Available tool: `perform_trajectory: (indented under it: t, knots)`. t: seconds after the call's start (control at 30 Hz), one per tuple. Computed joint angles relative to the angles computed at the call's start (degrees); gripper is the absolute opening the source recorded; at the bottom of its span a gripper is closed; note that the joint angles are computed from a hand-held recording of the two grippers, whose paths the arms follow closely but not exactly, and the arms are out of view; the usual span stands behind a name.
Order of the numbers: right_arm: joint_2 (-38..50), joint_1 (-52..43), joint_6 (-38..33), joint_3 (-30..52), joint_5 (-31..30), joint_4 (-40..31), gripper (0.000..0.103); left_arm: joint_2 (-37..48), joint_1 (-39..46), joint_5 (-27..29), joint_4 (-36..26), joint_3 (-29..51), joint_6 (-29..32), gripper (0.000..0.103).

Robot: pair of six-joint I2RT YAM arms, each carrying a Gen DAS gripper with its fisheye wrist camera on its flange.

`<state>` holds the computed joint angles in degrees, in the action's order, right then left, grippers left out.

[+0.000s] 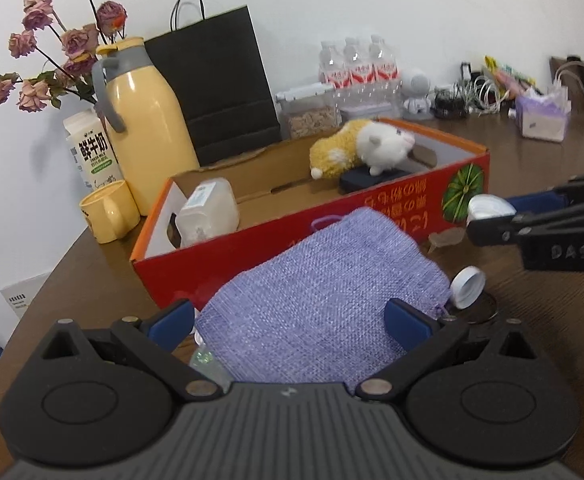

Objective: Organize objects
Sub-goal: 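Grasp the purple cloth pouch with the left gripper while the right holds the cap, then carry the purple pouch and white cap into the box and release both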

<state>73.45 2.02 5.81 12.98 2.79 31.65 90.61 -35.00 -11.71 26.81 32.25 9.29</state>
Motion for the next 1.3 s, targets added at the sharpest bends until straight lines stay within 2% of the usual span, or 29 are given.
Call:
perform_trajectory:
  t: [0.1, 0.17, 0.3, 0.47, 0.57, 0.6, 0.67, 0.73, 0.9, 1.3]
  knots:
    - [0.54, -0.11, 0.28, -0.54, -0.35, 1.32, 0.039, 0.93, -0.25, -0.23, 1.21, -0.21, -0.07, 0.103]
    - [1.06, -0.03, 0.27, -0.73, -0.51, 2.04, 0.039, 1.39, -0.54, -0.75, 2.00, -0.36, -0.06, 0.098]
    - [2.27, 0.42, 0.25, -0.96, -0.61, 3.33, 0.039, 1.43, -0.87, -1.41, 3.40, -1.08, 0.06, 0.081]
    - [2.74, 0.42, 0.32, -1.30, -0.95, 4.15, 0.039, 0.39, -1.30, -2.70, 5.64, -2.54, -0.27, 0.066]
    - [2.86, 0.46, 0.32, -1.28, -0.98, 4.13, 0.039, -0.75, -0.66, -1.69, 6.01, -3.21, -0.53, 0.048]
    - [3.06, 0.55, 0.34, -1.20, -0.94, 4.13, 0.039, -1.30, -0.25, -1.03, 5.98, -3.44, -0.72, 0.035]
    - [3.43, 0.70, 0.36, -1.22, -0.78, 4.31, 0.039, -2.53, 0.48, 0.22, 5.62, -3.76, -1.21, 0.026]
    - [3.51, 0.86, 0.40, -1.31, -0.56, 4.39, 0.039, -4.32, 1.38, 2.38, 5.18, -4.41, -1.82, 0.012]
    - [2.74, 1.31, 0.35, -1.64, 0.05, 4.02, 0.039, -10.31, 3.60, 8.24, 3.55, -6.12, -4.03, 0.009]
    - [-4.62, 5.05, 0.36, -1.06, 2.94, -1.48, 0.039, -16.29, 5.32, 13.45, 0.36, -5.79, -5.70, 0.009]
